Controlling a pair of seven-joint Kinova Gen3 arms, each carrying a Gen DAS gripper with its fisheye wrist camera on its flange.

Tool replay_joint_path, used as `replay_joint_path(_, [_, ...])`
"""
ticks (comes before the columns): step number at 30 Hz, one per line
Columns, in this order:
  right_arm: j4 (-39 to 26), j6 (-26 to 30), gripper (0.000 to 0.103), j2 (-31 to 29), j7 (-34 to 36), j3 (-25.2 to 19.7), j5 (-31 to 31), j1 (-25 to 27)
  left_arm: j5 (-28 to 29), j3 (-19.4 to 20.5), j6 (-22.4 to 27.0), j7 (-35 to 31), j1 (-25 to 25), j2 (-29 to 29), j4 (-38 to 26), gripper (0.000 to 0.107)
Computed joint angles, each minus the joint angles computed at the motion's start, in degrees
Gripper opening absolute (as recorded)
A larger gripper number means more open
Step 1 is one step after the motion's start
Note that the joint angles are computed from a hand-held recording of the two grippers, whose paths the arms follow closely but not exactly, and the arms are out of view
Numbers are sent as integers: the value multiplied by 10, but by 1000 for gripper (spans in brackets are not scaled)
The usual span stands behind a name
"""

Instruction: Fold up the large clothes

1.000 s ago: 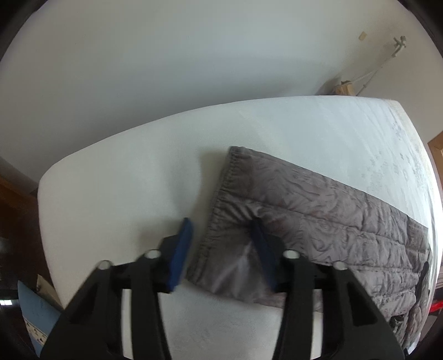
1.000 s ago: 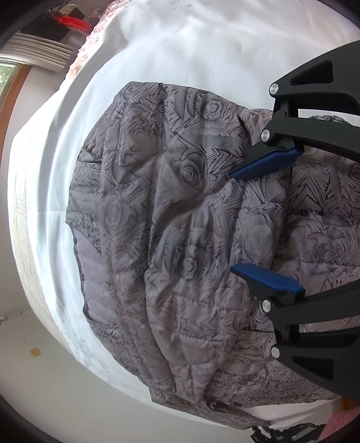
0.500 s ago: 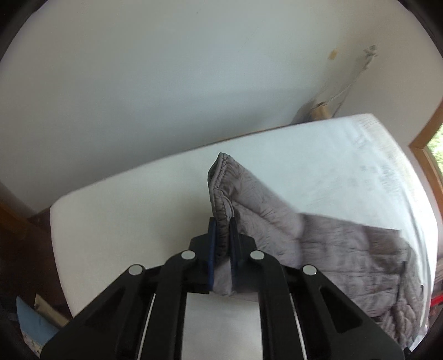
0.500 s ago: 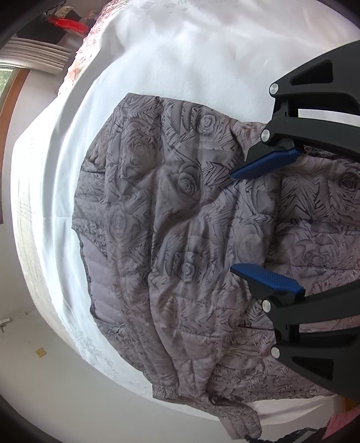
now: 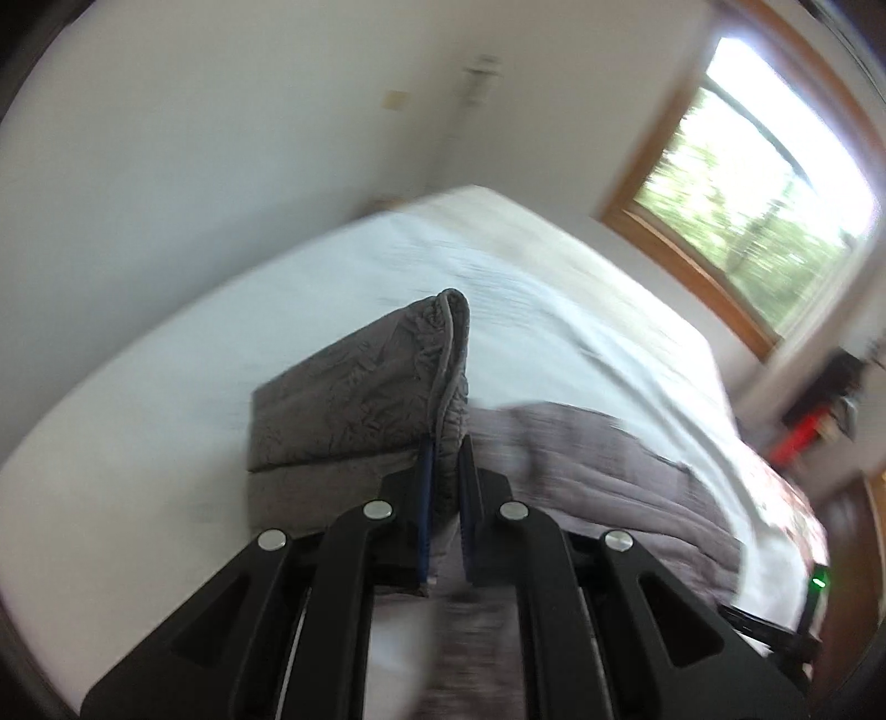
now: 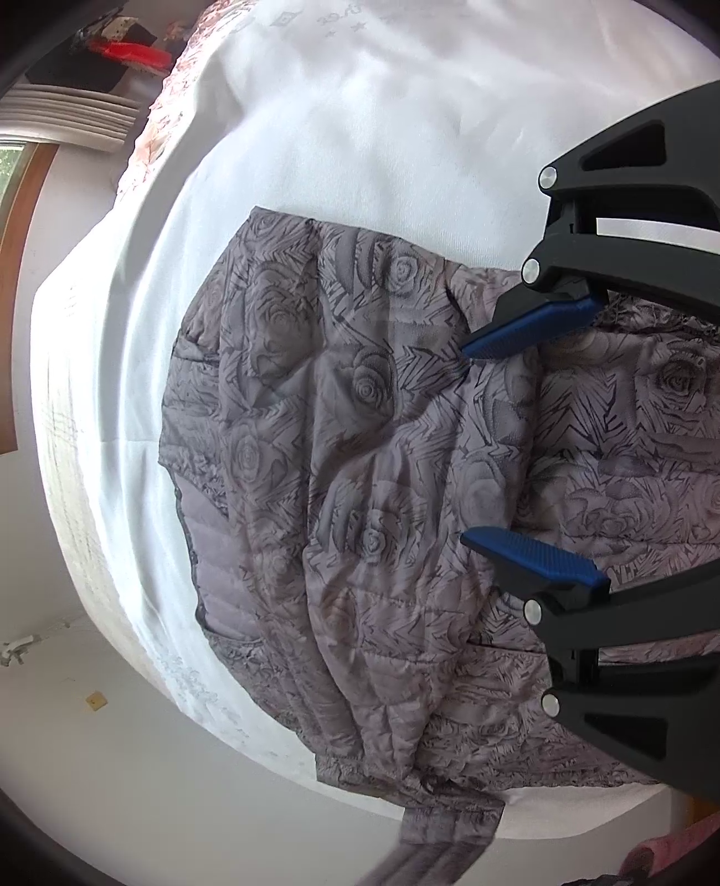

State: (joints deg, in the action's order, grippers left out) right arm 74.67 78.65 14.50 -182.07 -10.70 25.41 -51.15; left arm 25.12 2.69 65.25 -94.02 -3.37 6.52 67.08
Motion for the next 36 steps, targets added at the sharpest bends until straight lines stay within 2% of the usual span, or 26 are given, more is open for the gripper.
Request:
replay_joint_path(3, [9,-8,63,-6,-5,0,1,2,28,-34,18,-18,80,13,-13,6])
replay_joint_path(6, [16,-15,63,-8,-8,-2,1,4,16,-47,15,-13,153,35,-21,6])
replay_joint_path(9, [22,-21,63,-10,-11,-4,-1,6,-9,-31,-7,11,197,68,-14,6])
replay_joint_path(11, [26,-24,63,-11,-9,-5,-2,8,-23,-22,-6,14,208,73,12,6])
replay_joint_path(15, [28,-28,63,-11,-4,-5,-4,11,-20,-39,15,9,224,115,9,6])
replay_joint_path(19, [22,-24,63,-4,0,-4,-5,11,-9,-28,4,-20,197,110,56,9])
replay_joint_path(21, [18,-23,63,-1,2,-3,-7,11,0,-24,12,-33,175,103,59,11])
replay_joint_path(23, [12,-22,63,2,3,-1,-7,9,27,-11,31,-50,148,93,65,20])
replay_joint_path(24, [8,-21,63,3,4,-1,-7,8,39,9,41,-55,124,95,61,25])
replay_joint_path(25, [2,-20,63,6,5,0,-5,7,53,31,49,-62,97,94,61,35])
replay_joint_path(26, [-5,-17,63,8,8,1,-2,5,60,52,55,-66,73,87,62,38])
replay_joint_path(30, [-57,-6,63,34,49,5,6,-4,81,128,60,-76,-20,54,72,42])
replay_joint_path(31, [-67,-10,63,41,60,7,4,-6,80,128,57,-71,-31,43,75,43])
replay_joint_path(33, [-94,-30,63,57,93,9,-6,-4,53,102,57,-54,-23,31,68,43])
replay_joint_path(36, [-131,-76,63,80,148,5,-33,14,-17,23,25,-41,35,14,82,43])
